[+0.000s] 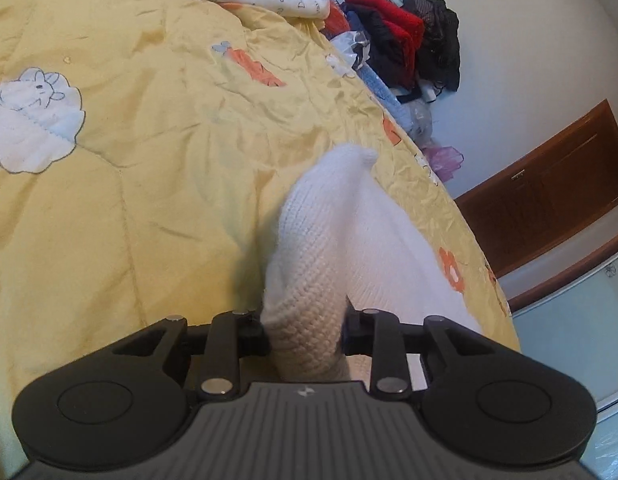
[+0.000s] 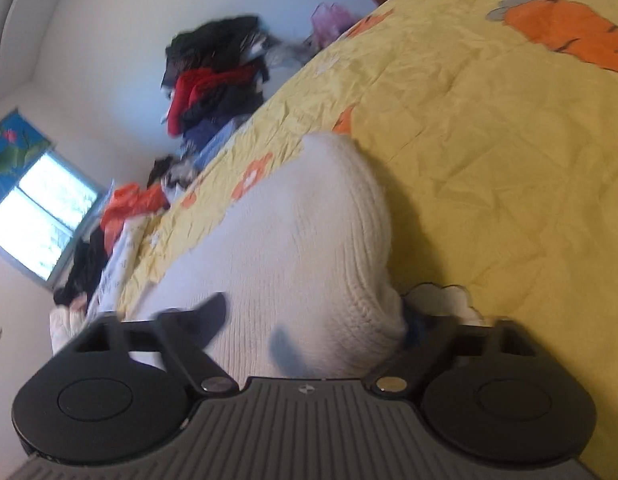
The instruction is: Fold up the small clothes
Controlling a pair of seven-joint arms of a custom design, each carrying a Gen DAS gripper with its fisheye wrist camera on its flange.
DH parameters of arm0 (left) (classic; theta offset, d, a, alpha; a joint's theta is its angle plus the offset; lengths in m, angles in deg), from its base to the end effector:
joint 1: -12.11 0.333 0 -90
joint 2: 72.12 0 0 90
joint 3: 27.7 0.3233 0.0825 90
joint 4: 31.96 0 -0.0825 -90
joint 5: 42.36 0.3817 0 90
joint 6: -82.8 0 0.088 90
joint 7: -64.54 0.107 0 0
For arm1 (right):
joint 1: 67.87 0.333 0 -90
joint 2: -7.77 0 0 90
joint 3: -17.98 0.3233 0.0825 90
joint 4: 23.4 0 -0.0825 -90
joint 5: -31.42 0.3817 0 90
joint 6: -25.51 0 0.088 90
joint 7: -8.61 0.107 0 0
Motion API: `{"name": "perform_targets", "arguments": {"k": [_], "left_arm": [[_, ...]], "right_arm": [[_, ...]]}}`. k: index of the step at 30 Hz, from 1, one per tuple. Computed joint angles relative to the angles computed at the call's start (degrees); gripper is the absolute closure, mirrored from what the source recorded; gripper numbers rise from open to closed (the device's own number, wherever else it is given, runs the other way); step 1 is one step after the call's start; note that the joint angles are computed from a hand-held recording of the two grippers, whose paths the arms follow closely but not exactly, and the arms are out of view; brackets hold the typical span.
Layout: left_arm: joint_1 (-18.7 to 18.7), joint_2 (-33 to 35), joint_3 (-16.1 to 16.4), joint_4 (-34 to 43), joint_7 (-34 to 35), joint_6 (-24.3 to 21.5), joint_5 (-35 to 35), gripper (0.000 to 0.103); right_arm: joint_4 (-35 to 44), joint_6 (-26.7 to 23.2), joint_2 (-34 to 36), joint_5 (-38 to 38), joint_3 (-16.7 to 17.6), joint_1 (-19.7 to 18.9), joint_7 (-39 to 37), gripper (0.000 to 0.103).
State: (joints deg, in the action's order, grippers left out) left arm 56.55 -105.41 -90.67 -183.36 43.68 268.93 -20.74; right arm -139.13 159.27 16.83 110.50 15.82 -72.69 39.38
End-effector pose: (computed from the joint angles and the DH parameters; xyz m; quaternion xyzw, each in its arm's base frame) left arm 0.4135 -0.1976 0.4199 -0.8555 0.2289 -0.4356 0.1607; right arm 0.6017 -0.0567 0.4082 -0.5987 0.6302 0.0410 0.4927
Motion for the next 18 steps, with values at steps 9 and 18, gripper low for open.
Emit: {"name": "perform_targets", "arguments": {"k": [9,18], "left_arm": [[-4.4,-3.8,1.4,-0.5,-1.7,-5.5,5.5,0.075],[1.7,-8.2,-5.1,0.5,-5.4,-1.0,1.2,0.015]], "right_arm": [[6.3,-0.5,2.4,-5.3,0.3,0.5,-6.9,0.068],[1.5,1.1,-0.3,11.2,-0.4,-2.9,-11.2,0.012]]}}
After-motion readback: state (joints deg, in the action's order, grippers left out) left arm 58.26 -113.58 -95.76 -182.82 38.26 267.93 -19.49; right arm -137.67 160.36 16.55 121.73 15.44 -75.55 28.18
